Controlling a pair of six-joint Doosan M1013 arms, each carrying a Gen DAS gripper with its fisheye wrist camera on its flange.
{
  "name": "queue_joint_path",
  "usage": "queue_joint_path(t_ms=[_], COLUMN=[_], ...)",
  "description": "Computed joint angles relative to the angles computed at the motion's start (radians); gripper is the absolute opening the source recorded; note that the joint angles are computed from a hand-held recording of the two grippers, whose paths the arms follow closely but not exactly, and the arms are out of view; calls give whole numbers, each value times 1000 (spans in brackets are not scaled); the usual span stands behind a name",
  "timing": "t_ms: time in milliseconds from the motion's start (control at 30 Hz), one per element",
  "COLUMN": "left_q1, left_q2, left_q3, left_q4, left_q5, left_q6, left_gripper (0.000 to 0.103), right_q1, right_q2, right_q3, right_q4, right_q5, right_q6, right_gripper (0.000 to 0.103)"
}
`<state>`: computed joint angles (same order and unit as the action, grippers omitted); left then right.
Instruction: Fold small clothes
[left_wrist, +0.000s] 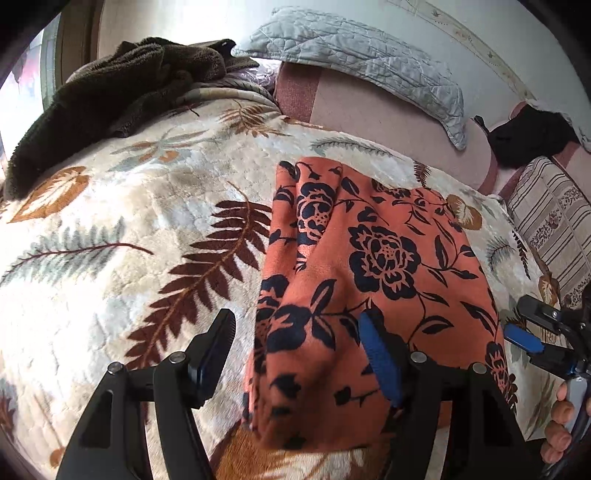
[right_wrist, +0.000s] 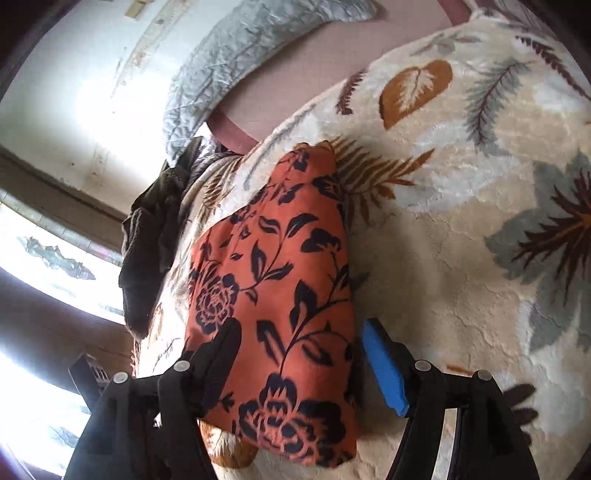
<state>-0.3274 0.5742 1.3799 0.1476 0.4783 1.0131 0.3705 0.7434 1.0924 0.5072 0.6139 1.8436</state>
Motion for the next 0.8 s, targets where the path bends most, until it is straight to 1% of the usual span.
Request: queue_joint_path(t_ms=[67, 133, 167, 200, 233, 267, 300, 333, 367, 433, 500, 533, 600, 667, 767, 800], left_q1=[-7, -18, -20, -20, -15, -8, -7, -7, -9, -15, -15, -12, -8, -5, -1, 0], left_q2=[-33, -46, -42, -29, -16, -12, -12, -13, -15, -21, -21, -19, -17, -17, -19, -19], left_q3=[43, 64, 62, 50, 37, 40, 47, 46, 46, 55, 58, 59, 61, 59, 64, 65], left_q4=[73, 176, 190, 186, 147, 110, 113, 114, 120, 166, 165, 151, 120, 101, 82, 73], left_q5=[-19, 7, 35, 84, 122, 115, 101, 104, 106, 94, 88, 83, 75, 72, 60, 57], left_q6=[-65, -153, -161, -156, -123, -103, -118, -122, -125, -150, -147, -143, -131, -112, -95, -88], left_gripper=[71, 71, 71, 71, 71, 71, 71, 71, 71, 71, 71, 71, 71, 71, 71, 71], right_q1=[19, 32, 36, 41, 42, 42, 39, 37, 38, 44, 47, 49, 49, 45, 49, 50], right_q2=[-53, -93, -106, -104, -98, -76, -46, -15, -2, -22, -45, -47, -30, 0, -12, -20], right_q3=[68, 126, 144, 146, 144, 124, 92, 59, 47, 69, 93, 90, 68, 43, 50, 57], right_q4=[-33, 21, 69, 115, 174, 202, 197, 164, 134, 145, 215, 213, 182, 132, 133, 153], right_q5=[-45, -93, -103, -96, -79, -48, 13, 86, 107, 58, 12, 5, 37, 90, 64, 48], right_q6=[-39, -148, -224, -297, -370, -390, -358, -297, -251, -264, -344, -358, -339, -259, -251, -271], right_gripper=[72, 72, 73, 77, 79, 80, 81, 81, 81, 82, 82, 84, 85, 85, 85, 85])
